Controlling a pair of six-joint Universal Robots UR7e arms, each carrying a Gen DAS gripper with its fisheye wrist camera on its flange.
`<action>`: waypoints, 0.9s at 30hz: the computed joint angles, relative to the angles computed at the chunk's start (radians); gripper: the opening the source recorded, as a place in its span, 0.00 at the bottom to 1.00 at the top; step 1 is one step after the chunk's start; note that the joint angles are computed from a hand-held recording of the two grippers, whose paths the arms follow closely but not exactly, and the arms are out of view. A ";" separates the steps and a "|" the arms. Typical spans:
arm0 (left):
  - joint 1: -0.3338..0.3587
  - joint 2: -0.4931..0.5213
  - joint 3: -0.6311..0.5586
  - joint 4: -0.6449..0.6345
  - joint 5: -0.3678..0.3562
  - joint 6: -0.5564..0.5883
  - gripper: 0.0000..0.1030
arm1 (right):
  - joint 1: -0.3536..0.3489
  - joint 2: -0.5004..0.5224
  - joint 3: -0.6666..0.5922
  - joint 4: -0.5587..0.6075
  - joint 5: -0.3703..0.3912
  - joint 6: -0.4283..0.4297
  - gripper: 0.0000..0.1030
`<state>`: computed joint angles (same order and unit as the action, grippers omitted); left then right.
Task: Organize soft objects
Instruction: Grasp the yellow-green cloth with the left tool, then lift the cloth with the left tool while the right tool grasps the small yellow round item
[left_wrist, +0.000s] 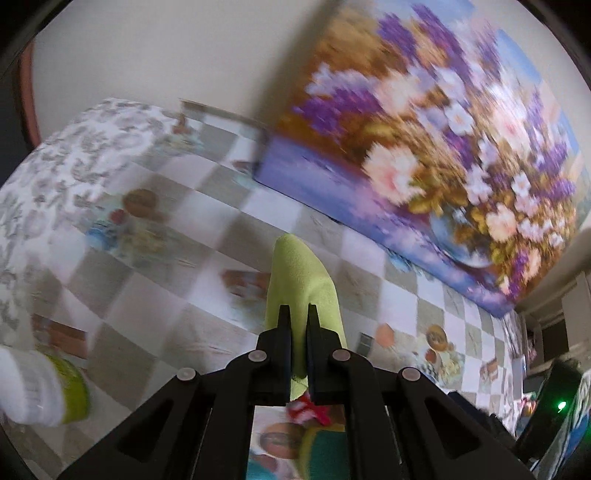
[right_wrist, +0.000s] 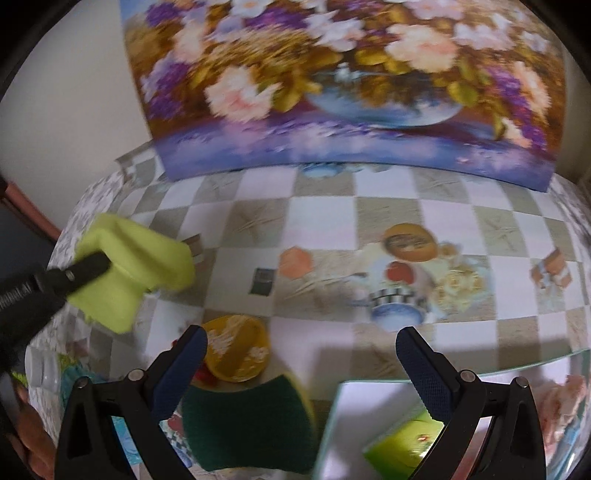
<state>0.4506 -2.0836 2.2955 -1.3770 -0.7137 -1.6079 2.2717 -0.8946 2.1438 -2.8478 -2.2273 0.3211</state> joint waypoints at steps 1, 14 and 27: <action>-0.002 -0.010 -0.005 0.026 0.004 -0.018 0.06 | 0.002 0.010 -0.004 -0.001 0.008 -0.006 1.00; -0.034 -0.134 -0.047 0.262 0.024 -0.190 0.06 | -0.010 0.096 -0.018 -0.073 0.111 -0.048 0.85; -0.017 -0.152 -0.030 0.214 0.015 -0.151 0.06 | -0.043 0.072 0.012 -0.124 0.132 -0.036 0.58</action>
